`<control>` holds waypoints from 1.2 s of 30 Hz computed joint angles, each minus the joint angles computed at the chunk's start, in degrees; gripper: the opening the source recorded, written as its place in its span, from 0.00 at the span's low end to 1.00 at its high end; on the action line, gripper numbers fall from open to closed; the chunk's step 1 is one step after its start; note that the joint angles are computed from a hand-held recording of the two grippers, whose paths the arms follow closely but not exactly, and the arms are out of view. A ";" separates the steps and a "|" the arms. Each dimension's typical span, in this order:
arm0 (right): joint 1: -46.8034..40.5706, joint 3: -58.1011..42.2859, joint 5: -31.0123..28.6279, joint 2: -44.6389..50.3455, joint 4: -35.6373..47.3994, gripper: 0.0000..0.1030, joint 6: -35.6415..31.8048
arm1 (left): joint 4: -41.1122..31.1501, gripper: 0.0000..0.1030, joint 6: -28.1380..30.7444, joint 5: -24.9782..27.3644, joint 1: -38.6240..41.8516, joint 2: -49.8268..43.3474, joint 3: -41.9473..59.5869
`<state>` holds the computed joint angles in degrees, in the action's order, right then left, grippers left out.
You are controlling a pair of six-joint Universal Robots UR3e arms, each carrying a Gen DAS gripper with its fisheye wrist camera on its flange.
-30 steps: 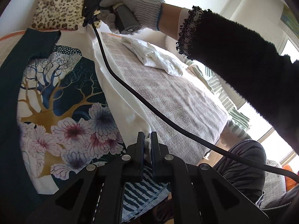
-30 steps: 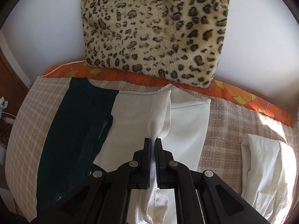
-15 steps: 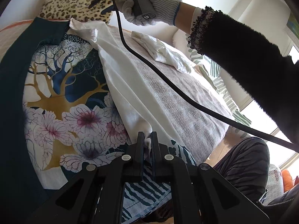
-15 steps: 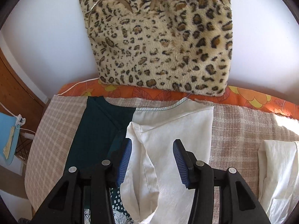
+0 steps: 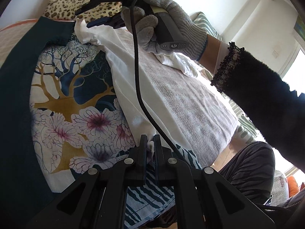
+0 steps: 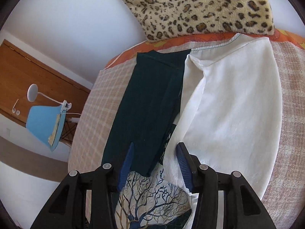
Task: Fold small clothes
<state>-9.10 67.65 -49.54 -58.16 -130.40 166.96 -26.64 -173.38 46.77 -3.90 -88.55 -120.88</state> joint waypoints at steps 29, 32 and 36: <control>12.86 -21.61 -39.93 13.31 -0.98 0.18 -0.07 | -5.65 0.12 -1.29 -3.84 7.51 11.36 -10.16; 13.17 -21.09 -40.54 13.08 -2.02 0.08 -0.34 | -4.84 0.19 -2.99 -2.57 7.03 10.58 -10.05; 13.14 -20.12 -39.67 12.64 -3.07 0.05 -0.10 | 1.02 0.19 -4.62 0.61 3.79 7.03 -8.41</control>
<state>4.04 47.53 -89.21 -45.52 -133.47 166.86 -25.61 -178.00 47.39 -0.11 -81.52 -129.29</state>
